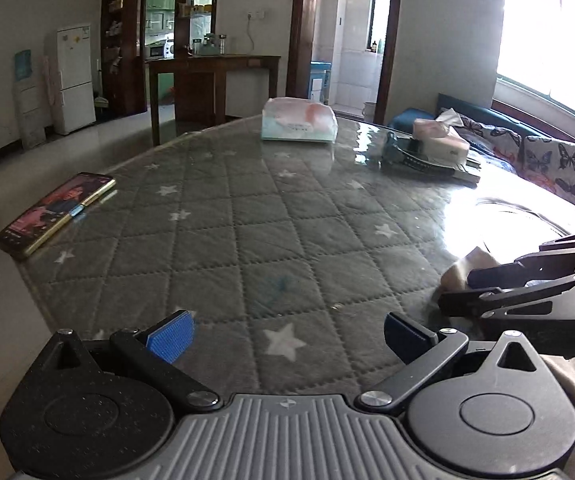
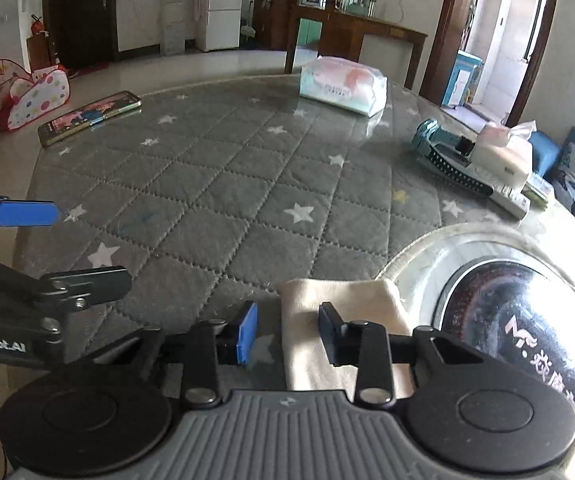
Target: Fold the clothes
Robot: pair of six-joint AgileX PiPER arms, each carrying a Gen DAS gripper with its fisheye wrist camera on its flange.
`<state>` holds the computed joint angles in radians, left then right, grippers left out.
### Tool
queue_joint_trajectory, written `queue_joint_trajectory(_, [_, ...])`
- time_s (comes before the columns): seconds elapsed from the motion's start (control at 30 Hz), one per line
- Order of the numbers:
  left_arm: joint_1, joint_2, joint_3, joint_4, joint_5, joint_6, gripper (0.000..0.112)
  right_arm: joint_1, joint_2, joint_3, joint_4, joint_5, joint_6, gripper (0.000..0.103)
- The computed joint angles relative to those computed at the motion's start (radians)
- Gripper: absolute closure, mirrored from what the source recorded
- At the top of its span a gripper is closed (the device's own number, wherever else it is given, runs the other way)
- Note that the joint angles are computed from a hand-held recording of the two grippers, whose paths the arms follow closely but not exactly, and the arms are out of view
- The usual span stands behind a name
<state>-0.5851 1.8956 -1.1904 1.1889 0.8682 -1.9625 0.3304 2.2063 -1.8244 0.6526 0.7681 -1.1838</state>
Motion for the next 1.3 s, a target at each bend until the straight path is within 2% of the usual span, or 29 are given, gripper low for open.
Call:
queue_joint_trajectory(0.03, [-0.001,-0.001,0.000,-0.002,0.002,0.000,0.009,0.001,0.002,-0.001,0.000,-0.002,0.005,0.072])
queue_joint_trajectory(0.1, [-0.003,-0.003,0.000,-0.005,0.003,0.002,0.009,0.006,0.004,0.000,-0.010,-0.019,0.028,0.088])
queue_joint_trajectory(0.17, [-0.012,-0.005,0.000,0.000,0.003,0.004,0.009,0.003,0.006,-0.006,-0.011,-0.021,0.049,0.098])
queue_joint_trajectory(0.33, [-0.048,-0.001,-0.012,0.025,-0.004,0.013,0.009,-0.050,-0.044,0.021,0.090,-0.006,-0.007,0.100])
queue_joint_trajectory(0.53, [-0.105,0.030,-0.079,0.045,-0.081,0.079,0.009,-0.159,-0.129,0.045,0.214,0.060,-0.095,0.100])
queue_joint_trajectory(0.7, [-0.161,0.111,-0.216,-0.003,-0.122,0.206,0.009,-0.258,-0.205,0.075,0.312,0.109,-0.177,0.100])
queue_joint_trajectory(0.83, [-0.191,0.197,-0.366,-0.083,-0.124,0.330,0.009,-0.330,-0.244,0.086,0.367,0.142,-0.227,0.100])
queue_joint_trajectory(1.13, [-0.252,0.410,-0.731,-0.256,0.008,0.654,0.009,-0.489,-0.298,0.128,0.495,0.205,-0.332,0.100])
queue_joint_trajectory(1.23, [-0.273,0.487,-0.855,-0.283,0.109,0.753,0.009,-0.565,-0.327,0.168,0.538,0.217,-0.378,0.100])
queue_joint_trajectory(1.3, [-0.286,0.490,-0.858,-0.268,0.128,0.760,0.009,-0.612,-0.340,0.188,0.556,0.219,-0.402,0.100])
